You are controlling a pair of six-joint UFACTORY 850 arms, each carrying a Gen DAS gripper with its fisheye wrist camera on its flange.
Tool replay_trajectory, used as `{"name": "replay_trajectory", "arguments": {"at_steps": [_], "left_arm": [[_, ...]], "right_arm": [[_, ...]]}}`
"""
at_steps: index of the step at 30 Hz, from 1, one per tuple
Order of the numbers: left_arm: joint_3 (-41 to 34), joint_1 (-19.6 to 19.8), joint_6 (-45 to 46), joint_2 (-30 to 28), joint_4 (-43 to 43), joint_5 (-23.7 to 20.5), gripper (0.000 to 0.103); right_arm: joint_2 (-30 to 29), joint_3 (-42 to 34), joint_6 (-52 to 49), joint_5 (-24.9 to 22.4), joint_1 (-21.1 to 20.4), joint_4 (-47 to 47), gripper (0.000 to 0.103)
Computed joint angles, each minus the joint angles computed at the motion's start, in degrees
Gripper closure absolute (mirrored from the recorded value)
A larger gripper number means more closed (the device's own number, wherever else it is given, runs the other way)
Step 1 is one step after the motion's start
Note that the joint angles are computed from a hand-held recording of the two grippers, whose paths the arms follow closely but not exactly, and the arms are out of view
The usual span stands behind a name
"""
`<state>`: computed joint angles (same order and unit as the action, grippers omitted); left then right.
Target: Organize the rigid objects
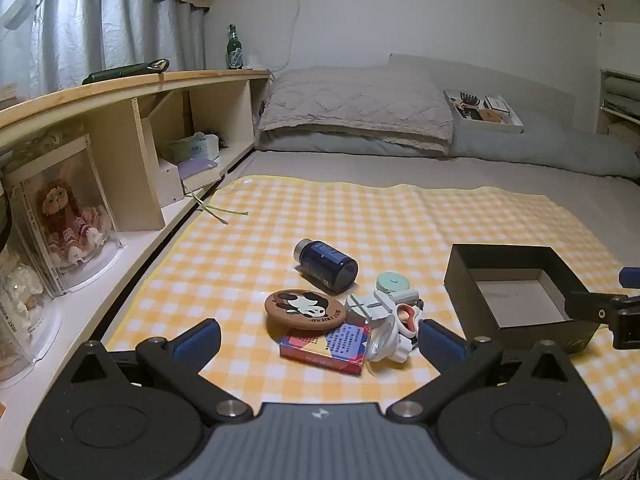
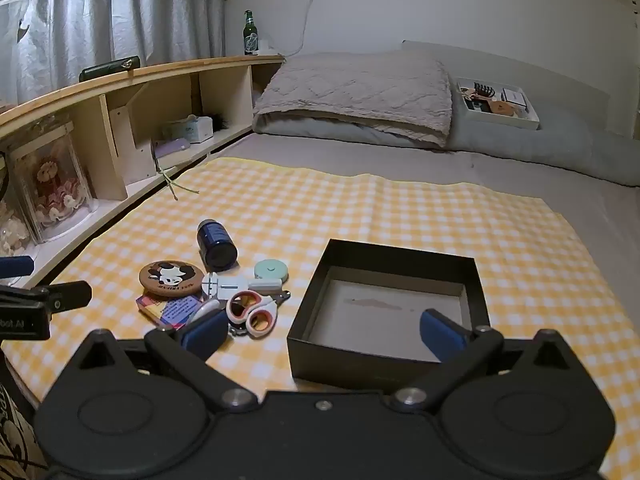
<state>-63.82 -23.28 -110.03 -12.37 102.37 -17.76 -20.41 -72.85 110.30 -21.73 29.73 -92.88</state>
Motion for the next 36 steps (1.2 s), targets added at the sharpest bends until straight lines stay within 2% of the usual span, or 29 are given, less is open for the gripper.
{"name": "replay_trajectory", "arguments": {"at_steps": [8, 15, 18, 36], "left_arm": [[-0.1, 0.1, 0.2, 0.0, -0.2, 0.2, 0.000], [-0.2, -0.1, -0.4, -0.1, 0.6, -0.1, 0.000], [-0.3, -0.2, 0.1, -0.2, 0.1, -0.2, 0.000], [0.0, -0.4, -0.7, -0.2, 0.6, -0.5, 0.000]], "right_arm": [[0.1, 0.4, 1.5, 0.0, -0.1, -1.3, 0.000], [-0.3, -1.1, -3.2, 0.1, 0.0, 3.0, 0.000], [-0.1, -0.2, -0.3, 0.3, -0.2, 0.5, 0.000], [-0.4, -0.6, -1.2, 0.4, -0.3, 1.9, 0.000]]}}
